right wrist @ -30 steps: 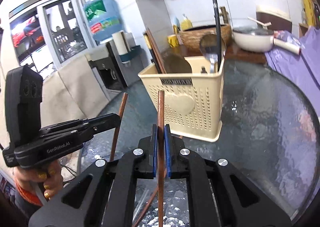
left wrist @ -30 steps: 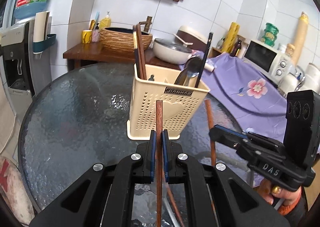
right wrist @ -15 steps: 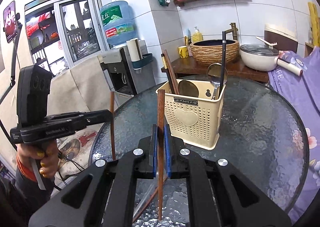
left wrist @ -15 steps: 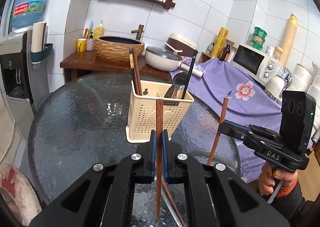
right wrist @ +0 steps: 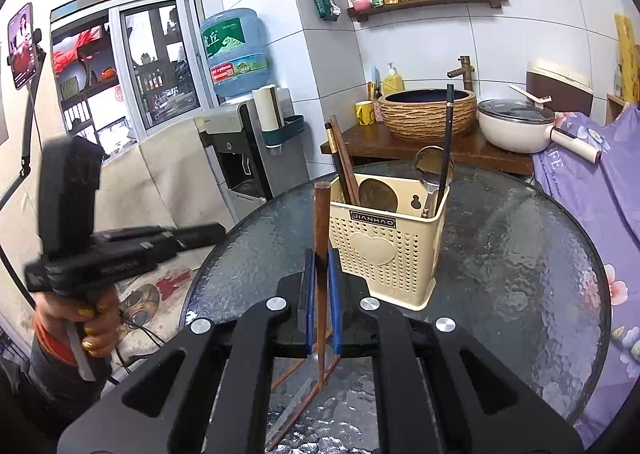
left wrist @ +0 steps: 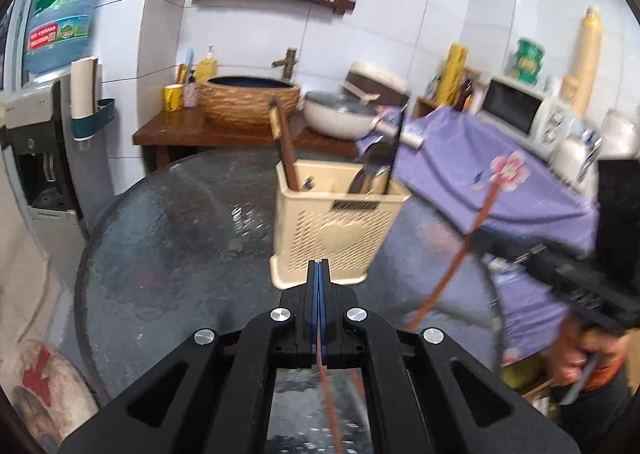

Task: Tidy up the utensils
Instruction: 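Lift both wooden chopsticks and carry them above the holder with both tools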

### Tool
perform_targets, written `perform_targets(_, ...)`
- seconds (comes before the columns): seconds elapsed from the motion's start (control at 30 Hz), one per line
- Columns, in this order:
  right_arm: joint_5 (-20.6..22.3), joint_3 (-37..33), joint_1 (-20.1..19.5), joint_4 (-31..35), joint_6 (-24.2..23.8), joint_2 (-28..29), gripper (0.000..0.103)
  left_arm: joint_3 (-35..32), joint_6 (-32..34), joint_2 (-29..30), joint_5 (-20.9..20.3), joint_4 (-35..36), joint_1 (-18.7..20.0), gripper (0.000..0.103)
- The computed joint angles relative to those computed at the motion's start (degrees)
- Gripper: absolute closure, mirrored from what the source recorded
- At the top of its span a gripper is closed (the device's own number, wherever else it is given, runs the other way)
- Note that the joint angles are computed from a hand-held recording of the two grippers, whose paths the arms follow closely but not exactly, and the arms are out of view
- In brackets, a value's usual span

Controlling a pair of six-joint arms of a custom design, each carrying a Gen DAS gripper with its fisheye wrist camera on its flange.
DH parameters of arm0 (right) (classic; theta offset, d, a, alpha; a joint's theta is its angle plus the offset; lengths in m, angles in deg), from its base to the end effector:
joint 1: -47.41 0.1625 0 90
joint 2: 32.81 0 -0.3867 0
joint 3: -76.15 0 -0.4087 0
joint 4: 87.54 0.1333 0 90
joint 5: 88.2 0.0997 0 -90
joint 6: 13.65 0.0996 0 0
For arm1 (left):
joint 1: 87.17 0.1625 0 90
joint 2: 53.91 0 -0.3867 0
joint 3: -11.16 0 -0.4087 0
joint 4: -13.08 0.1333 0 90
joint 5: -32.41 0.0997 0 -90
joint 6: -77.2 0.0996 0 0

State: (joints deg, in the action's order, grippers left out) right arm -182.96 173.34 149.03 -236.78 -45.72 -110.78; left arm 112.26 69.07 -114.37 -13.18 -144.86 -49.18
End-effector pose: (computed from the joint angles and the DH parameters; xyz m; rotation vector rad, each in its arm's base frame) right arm 0.2447 -0.5691 0.3943 0.9942 -2.5930 0.9746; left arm -0.3653 -0.5428 0.2152 0.7053 2.4151 -1.0383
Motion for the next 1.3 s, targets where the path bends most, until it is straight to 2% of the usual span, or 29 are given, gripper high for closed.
perform_targets(0.13,-0.1,-0.1,-0.2,-0.2,0.2,-0.1,0.096,-1.9,-2.7,2.2,-0.3,7.2,2.0,0.092)
perform_targets(0.2,0.0,0.1,-0.1,-0.4,0.3,-0.4,0.096,-2.8,-3.2,4.3,1.2,9.4,2.7,0.078)
perform_targets(0.27,0.1,0.2,0.0,-0.6,0.3,-0.6,0.096,-4.6,-4.8,6.3,-0.7,13.0,4.1,0.075)
perform_targets(0.33,0.2,0.3,0.0,-0.8,0.3,-0.7,0.096,-6.0,-6.4,7.7,-2.3,14.8,5.3,0.075)
perform_targets(0.5,0.0,0.8,0.2,-1.3,-0.3,-1.4,0.096,-10.2,-7.5,11.9,-3.3,19.7,7.3,0.075)
perform_targets(0.67,0.3,1.0,0.1,-1.5,-0.2,-2.5,0.096,-12.2,-8.3,14.0,-2.1,22.9,7.9,0.075)
perform_targets(0.73,0.4,1.0,-0.1,-1.6,-0.2,-2.5,0.096,-12.3,-7.8,14.4,-0.4,22.9,7.7,0.077)
perform_targets(1.03,0.5,0.3,-0.6,-1.4,0.5,-2.1,0.096,-15.9,-7.5,17.0,2.3,25.0,8.0,0.094)
perform_targets(1.3,-0.9,0.2,-0.4,-2.4,1.3,-1.5,0.096,-16.2,-8.3,17.7,3.0,23.5,7.9,0.096)
